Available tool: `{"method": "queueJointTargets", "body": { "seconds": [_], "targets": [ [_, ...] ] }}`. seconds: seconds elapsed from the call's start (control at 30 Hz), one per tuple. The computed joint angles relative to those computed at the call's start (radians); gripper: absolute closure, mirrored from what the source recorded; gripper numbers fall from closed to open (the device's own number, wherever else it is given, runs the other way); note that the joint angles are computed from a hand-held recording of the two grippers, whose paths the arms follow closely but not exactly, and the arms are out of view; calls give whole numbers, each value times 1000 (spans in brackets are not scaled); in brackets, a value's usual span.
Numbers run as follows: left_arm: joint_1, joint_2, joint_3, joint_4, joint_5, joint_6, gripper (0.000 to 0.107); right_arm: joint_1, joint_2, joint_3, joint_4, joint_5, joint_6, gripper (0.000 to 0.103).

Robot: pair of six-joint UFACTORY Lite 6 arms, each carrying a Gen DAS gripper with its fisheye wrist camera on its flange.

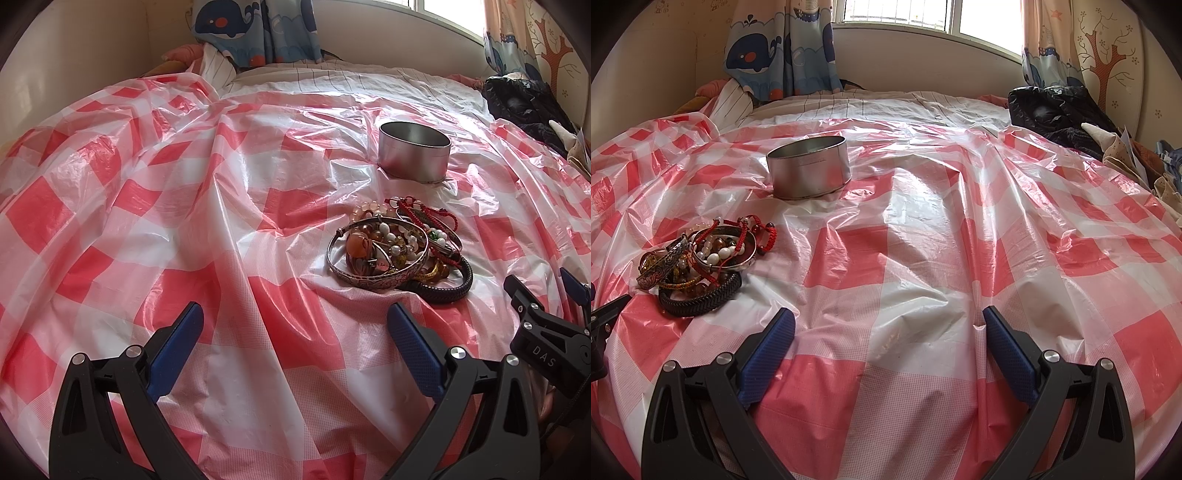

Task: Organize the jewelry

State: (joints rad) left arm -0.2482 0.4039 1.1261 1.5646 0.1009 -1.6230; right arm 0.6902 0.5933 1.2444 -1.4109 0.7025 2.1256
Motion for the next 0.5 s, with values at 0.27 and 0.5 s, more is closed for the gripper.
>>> {"method": "queueJointTargets", "body": {
  "seconds": [0.27, 0.5],
  "targets": [
    [0, -1, -3, 42, 3, -41, 11, 0, 0, 1, 2, 0, -2, 7],
    [1, 1, -2, 9, 1, -8, 11, 0, 0, 1, 2, 0, -2, 7]
  ]
}}
